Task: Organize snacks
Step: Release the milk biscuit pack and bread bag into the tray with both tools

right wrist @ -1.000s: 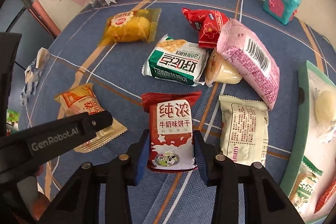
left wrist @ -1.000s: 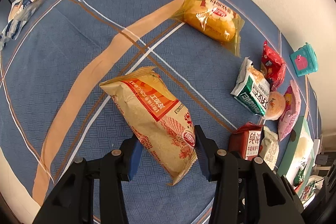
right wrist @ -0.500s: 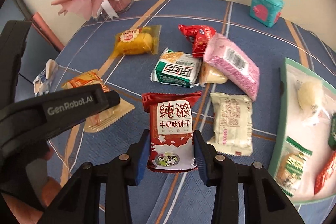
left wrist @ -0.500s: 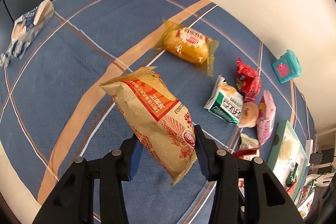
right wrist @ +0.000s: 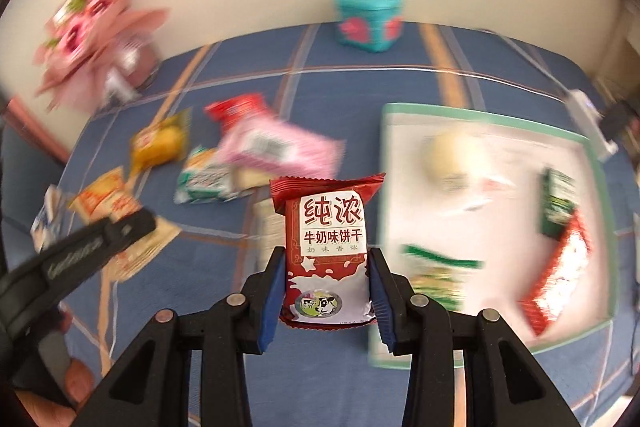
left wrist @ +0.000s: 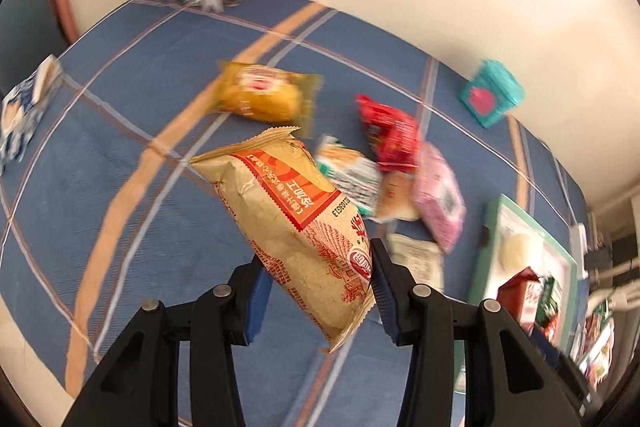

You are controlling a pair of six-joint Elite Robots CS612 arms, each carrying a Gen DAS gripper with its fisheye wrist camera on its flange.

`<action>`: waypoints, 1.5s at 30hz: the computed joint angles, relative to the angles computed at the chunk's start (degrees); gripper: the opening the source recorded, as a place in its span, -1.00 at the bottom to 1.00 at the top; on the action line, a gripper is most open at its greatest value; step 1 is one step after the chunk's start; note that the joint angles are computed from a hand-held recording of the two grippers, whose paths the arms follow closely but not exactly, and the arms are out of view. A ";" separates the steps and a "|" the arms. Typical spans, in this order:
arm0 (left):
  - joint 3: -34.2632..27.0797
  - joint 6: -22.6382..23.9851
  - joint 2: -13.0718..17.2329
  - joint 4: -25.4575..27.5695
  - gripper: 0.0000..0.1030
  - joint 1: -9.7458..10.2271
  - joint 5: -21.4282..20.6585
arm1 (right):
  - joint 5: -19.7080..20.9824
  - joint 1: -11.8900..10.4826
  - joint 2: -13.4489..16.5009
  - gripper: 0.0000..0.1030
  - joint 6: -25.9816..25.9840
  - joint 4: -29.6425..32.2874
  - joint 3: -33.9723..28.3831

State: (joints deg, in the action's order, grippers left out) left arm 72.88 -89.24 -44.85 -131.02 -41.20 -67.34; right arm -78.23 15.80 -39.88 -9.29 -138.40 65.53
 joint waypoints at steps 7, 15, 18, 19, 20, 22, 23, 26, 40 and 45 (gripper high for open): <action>-7.03 9.47 4.17 -1.69 -0.07 -0.57 -1.19 | -6.68 -2.46 1.14 -0.18 6.34 -0.78 -1.90; -16.73 21.74 9.71 -3.34 -0.07 -1.45 -2.38 | -9.06 -5.06 2.19 -0.18 12.20 0.93 -3.79; -20.90 24.98 12.04 -2.13 -0.07 -1.55 -2.08 | -8.73 -5.54 2.49 -0.18 12.82 0.97 -4.14; -22.58 26.07 12.99 -1.27 -0.07 -1.56 -1.71 | -8.31 -5.64 2.63 -0.18 12.81 0.97 -4.30; -23.69 26.63 13.59 -0.63 -0.07 -1.54 -1.56 | -7.84 -5.70 2.80 -0.18 12.77 1.00 -4.50; -25.65 27.53 14.86 -0.21 -0.07 -1.36 -1.92 | -7.18 -5.72 3.00 -0.18 12.52 0.82 -4.60; -26.24 27.95 15.34 -0.43 -0.07 -1.27 -2.22 | -6.88 -5.70 3.19 -0.18 12.32 0.78 -4.80; -28.43 29.38 16.88 0.89 -0.07 -1.06 -1.61 | -6.04 -5.57 3.71 -0.18 11.27 0.61 -5.34; -33.20 30.55 21.02 -0.68 -0.07 0.52 -5.22 | -7.10 -5.67 6.71 -0.18 10.73 3.61 -9.32; -33.87 30.66 21.87 -2.39 -0.07 0.88 -6.63 | -7.08 -5.85 7.13 -0.18 11.67 4.09 -9.67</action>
